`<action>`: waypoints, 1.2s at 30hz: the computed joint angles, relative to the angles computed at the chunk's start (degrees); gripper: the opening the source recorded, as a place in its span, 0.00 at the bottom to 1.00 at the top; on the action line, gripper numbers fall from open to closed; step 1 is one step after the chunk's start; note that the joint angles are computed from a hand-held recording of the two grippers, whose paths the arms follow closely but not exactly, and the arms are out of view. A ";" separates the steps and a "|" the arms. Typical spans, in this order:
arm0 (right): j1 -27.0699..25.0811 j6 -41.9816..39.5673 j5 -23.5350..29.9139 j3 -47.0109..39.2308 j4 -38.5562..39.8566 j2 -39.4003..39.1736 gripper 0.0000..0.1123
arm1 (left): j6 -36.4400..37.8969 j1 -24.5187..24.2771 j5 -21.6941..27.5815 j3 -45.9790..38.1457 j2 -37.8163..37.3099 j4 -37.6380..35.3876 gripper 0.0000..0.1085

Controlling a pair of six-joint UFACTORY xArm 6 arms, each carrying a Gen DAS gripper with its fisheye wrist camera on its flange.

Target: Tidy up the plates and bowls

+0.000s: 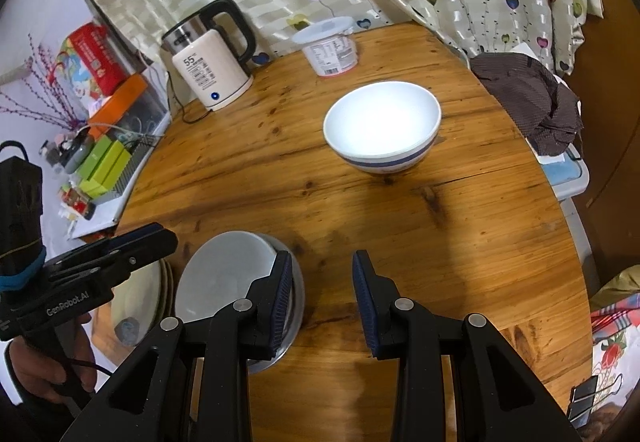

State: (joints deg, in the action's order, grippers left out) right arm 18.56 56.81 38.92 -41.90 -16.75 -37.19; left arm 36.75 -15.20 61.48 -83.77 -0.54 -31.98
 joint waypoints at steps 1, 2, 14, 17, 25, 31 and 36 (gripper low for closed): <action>-0.32 -0.23 -0.19 0.18 0.30 -0.08 0.27 | 0.31 -0.34 0.57 -0.73 0.59 -0.23 0.38; -0.85 -0.77 -0.46 0.43 0.83 -0.18 0.27 | 0.58 -0.55 1.05 -1.32 1.06 -0.55 0.38; -8.45 -5.37 -2.49 1.26 4.01 -0.36 0.27 | -3.34 -4.84 6.84 -17.37 12.85 -0.95 0.44; -11.31 -7.07 -4.03 1.18 5.29 0.36 0.27 | -6.41 -5.99 8.30 -23.72 17.75 0.83 0.44; -15.85 -10.86 -7.09 0.86 8.48 2.81 0.27 | -14.03 -7.54 14.82 -38.89 29.28 4.04 0.44; -17.53 -13.65 -8.78 -0.45 11.11 6.21 0.22 | -15.90 -8.42 16.76 -45.58 34.60 4.08 0.44; -18.34 -15.64 -9.44 -1.86 12.60 8.97 0.19 | -17.47 -8.73 19.14 -52.46 39.39 3.74 0.44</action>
State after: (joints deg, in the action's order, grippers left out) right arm 0.22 41.18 29.48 -43.76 -4.14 -28.22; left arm 19.28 -23.93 80.61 -136.23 38.86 -28.23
